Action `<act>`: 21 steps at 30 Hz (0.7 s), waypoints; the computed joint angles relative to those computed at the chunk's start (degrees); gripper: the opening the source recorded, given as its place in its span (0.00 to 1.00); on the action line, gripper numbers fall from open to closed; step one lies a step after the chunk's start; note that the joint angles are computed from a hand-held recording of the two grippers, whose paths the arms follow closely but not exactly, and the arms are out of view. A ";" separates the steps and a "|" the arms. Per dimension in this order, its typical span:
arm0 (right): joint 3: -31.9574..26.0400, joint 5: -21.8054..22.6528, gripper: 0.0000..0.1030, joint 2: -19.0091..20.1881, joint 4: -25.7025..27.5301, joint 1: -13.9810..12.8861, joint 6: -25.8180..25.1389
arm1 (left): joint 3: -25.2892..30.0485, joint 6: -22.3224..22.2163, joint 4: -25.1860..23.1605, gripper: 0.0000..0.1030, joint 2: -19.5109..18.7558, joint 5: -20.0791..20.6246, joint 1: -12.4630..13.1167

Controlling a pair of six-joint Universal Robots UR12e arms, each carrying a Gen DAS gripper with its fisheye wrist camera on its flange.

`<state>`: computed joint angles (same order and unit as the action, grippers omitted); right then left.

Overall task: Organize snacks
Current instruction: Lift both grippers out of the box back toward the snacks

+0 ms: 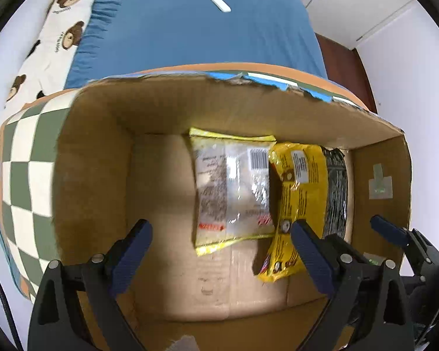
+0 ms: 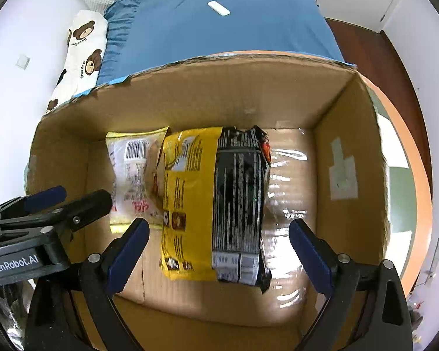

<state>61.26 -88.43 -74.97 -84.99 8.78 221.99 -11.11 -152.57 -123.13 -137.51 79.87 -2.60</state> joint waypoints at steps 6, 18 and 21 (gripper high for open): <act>0.70 -3.03 0.95 -1.34 -1.67 1.99 1.67 | -18.47 0.47 13.53 0.94 10.84 -0.96 1.69; -1.82 -15.00 0.95 -1.23 -4.84 8.30 3.75 | -36.68 2.60 31.06 0.94 24.34 -5.47 4.80; -2.19 -18.11 0.95 -1.61 -5.64 9.79 4.07 | -39.72 3.29 33.90 0.94 27.11 -7.26 5.72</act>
<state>59.07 -106.54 -76.59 -90.62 18.57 226.05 -50.83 -149.28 -89.24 -110.40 72.61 3.12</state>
